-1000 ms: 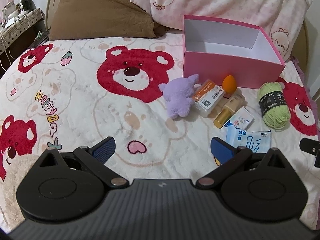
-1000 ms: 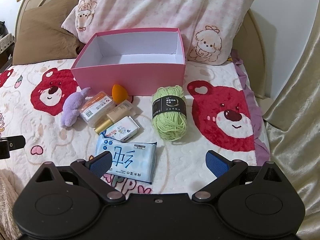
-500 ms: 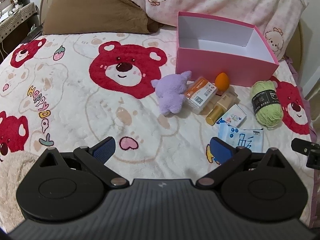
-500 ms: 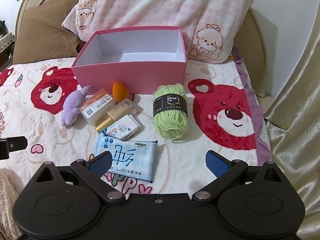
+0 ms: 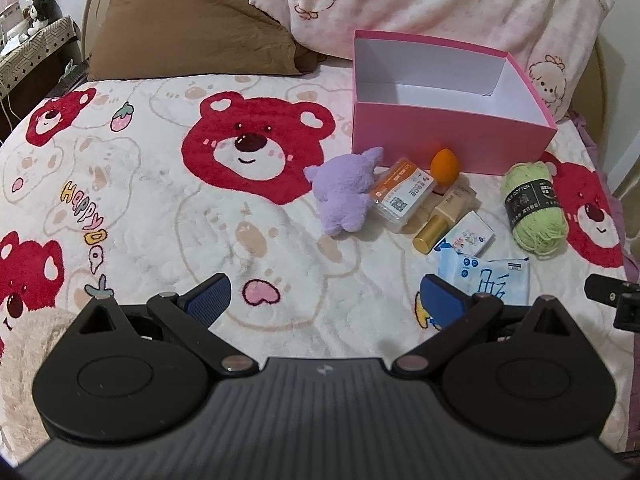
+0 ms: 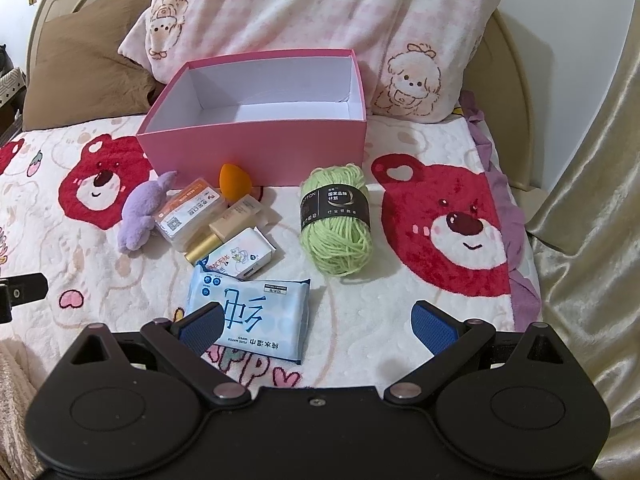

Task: Organize objects

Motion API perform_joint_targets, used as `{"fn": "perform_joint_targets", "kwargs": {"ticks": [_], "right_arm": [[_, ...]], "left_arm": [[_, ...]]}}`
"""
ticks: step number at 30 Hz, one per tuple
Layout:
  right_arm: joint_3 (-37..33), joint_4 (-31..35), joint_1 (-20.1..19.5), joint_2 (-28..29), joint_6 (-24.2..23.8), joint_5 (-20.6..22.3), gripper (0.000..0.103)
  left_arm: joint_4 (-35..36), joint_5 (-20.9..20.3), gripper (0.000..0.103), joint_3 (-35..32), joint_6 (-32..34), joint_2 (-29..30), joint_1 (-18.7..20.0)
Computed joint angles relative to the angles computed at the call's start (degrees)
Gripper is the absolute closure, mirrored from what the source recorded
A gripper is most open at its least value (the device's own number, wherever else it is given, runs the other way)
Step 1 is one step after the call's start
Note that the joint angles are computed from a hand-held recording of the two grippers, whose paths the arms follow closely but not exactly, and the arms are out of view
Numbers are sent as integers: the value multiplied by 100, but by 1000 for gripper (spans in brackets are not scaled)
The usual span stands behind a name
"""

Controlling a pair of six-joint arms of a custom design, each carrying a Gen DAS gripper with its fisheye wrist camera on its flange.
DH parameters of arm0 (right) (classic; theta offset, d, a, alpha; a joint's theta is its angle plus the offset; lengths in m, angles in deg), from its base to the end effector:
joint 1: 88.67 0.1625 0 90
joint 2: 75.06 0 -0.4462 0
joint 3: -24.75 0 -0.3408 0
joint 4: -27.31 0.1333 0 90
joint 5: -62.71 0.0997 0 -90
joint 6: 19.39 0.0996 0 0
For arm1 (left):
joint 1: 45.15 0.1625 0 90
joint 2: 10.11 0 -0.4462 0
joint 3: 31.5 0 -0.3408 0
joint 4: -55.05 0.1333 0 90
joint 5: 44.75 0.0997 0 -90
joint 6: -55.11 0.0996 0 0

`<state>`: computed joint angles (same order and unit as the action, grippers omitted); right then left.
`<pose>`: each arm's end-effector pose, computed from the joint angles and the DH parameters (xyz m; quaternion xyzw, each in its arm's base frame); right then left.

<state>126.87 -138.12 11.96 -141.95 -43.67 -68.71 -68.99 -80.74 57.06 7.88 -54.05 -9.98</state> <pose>0.1728 -0.5555 0.3836 0.1476 -0.8744 0.2797 0.3679 -0.4091 -0.5499 0.1569 0.1006 0.8824 -0.2999 0.3482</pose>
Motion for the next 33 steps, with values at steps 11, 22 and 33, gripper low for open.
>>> {"fn": "perform_joint_targets", "kwargs": {"ticks": [11, 22, 33], "right_arm": [[125, -753, 22, -20, -697, 203, 2], [209, -470, -822, -419, -647, 2425, 2], [370, 12, -1426, -169, -256, 2869, 2]], "left_arm": [[-224, 27, 7, -339, 441, 228, 15], [-1375, -270, 7, -1149, 1862, 909, 251], [-2041, -933, 16, -772, 1968, 1249, 570]]}}
